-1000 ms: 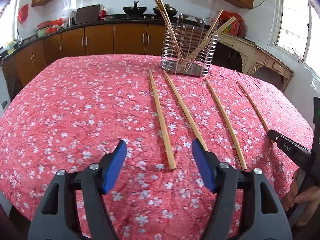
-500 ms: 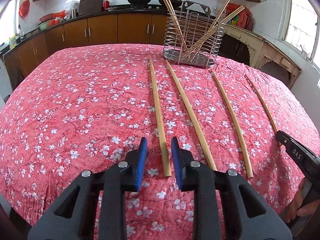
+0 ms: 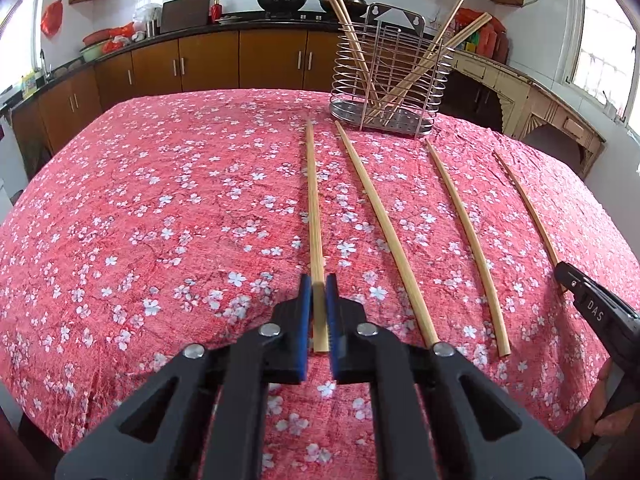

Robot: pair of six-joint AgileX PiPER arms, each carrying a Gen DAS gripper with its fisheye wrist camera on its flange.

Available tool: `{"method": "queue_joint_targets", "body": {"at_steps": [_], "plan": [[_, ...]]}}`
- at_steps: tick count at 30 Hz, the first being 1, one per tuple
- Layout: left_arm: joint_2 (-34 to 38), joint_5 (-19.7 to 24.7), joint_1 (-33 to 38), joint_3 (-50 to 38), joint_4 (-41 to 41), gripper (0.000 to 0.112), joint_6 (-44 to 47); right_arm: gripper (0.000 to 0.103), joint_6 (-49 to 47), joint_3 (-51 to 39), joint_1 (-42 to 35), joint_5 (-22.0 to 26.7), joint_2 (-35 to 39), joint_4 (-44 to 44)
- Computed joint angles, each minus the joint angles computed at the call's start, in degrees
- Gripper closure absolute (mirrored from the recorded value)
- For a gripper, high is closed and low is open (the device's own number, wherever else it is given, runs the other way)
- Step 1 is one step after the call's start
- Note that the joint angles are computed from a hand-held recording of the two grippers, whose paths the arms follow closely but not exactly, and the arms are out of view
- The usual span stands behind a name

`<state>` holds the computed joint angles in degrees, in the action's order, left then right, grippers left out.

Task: Organize utensils
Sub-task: 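Close the left gripper on a wooden chopstick while the right gripper holds its own, then lift both held chopsticks and carry them over the wire holder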

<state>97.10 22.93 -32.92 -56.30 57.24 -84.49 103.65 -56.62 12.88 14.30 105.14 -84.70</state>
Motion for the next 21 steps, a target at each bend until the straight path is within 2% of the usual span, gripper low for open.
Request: {"method": "queue_joint_targets", "body": {"at_steps": [5, 13, 15, 18, 21], "plan": [[-1.13, -1.04, 3.25, 0.94, -3.12, 0.105, 3.95, 0.095, -0.2, -0.04, -0.39, -0.45, -0.12, 0.89], [-1.82, -2.4, 11.06, 0.26, -14.56, 0.105, 17.73, 0.095, -13.74, -2.57, -2.88, -1.52, 0.63, 14.58], [-1.77, -2.41, 10.94, 0.27, -14.14, 0.105, 17.25, 0.095, -11.71, -2.41, -2.68, -1.29, 0.71, 12.37], [-1.92, -2.99, 10.19, 1.33, -9.26, 0.105, 11.78, 0.095, -3.49, -1.48, -2.3, -1.0, 0.78, 4.19], [-2.23, -4.34, 10.91, 1.87, -9.98, 0.105, 12.43, 0.095, 1.81, -0.84, -1.78, -0.2, 0.89, -1.58]]}}
